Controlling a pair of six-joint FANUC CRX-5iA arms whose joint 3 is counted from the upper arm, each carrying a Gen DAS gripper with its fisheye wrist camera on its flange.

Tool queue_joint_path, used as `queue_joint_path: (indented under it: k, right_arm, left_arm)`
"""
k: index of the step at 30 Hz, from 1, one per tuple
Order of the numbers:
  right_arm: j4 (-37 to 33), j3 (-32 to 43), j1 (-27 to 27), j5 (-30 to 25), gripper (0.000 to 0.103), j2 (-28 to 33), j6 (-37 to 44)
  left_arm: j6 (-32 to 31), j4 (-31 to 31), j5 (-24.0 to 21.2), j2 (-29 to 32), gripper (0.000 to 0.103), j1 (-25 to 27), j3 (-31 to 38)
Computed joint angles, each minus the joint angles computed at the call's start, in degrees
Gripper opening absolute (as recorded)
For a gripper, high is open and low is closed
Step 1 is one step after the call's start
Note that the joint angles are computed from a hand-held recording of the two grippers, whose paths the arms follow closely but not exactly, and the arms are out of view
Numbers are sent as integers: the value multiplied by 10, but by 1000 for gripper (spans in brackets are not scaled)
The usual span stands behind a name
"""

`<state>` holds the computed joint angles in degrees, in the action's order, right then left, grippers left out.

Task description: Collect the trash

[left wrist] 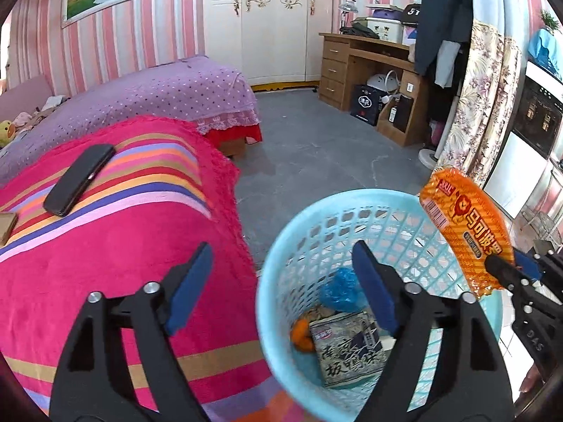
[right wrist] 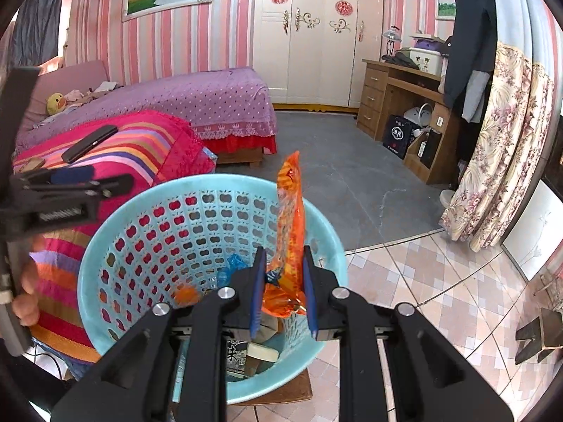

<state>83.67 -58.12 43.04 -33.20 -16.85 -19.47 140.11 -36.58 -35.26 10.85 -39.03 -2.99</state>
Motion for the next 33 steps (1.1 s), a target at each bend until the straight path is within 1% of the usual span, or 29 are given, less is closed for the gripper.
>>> queue_joint_path:
  k: [3, 5, 7, 8, 9, 10, 11, 12, 13, 14, 15, 16, 17, 20, 23, 26, 28, 30, 33]
  right_arm:
    - [28, 4, -15, 14, 20, 17, -25]
    - [52, 8, -29, 25, 20, 30, -46]
    - [65, 16, -32, 22, 22, 48, -56]
    - [63, 20, -28, 13, 26, 57, -56]
    - [57, 25, -23, 4, 38, 65, -54]
    - [45, 31, -13, -11, 57, 74, -48]
    - [35, 34, -5, -21, 66, 78, -42]
    - [27, 36, 2, -26, 67, 80, -38]
    - [15, 39, 12, -35, 71, 79, -33]
    - [2, 41, 23, -49, 80, 80, -31]
    - [-14, 45, 43, -76, 84, 80, -31]
    - [-22, 46, 55, -91, 90, 78, -32]
    - [-31, 48, 67, -104, 92, 75, -34]
    - [-65, 57, 114, -154, 98, 64, -44]
    - [-86, 69, 164, -191, 98, 48, -62]
    - [-86, 80, 201, -208, 98, 43, -85]
    - [-92, 97, 238, -235, 98, 52, -98]
    - [-89, 108, 262, -250, 98, 62, -126]
    - [-98, 134, 299, -270, 98, 90, -143]
  left_arm:
    - [29, -27, -16, -20, 88, -1, -11]
    - [39, -41, -25, -35, 90, -1, -20]
    - [50, -53, -33, -52, 92, 0, -31]
    - [51, -56, -35, -61, 93, 1, -39]
    - [53, -60, -37, -71, 93, 2, -46]
    - [56, -65, -39, -80, 93, 2, -52]
    - [59, -71, -43, -90, 94, 3, -60]
    - [64, -78, -47, -100, 94, 3, -67]
    - [67, -81, -48, -110, 94, 5, -73]
    - [70, -83, -48, -122, 94, 7, -83]
    - [68, -81, -47, -135, 94, 12, -94]
    - [64, -78, -45, -149, 94, 17, -105]
    - [64, -78, -46, -159, 94, 19, -112]
    - [70, -87, -52, -201, 96, 21, -143]
    - [74, -97, -64, -235, 97, 21, -167]
    - [67, -95, -73, -276, 97, 24, -194]
    - [61, -90, -76, -307, 97, 29, -215]
    - [50, -87, -82, -339, 97, 32, -236]
    - [52, -106, -112, -376, 97, 19, -255]
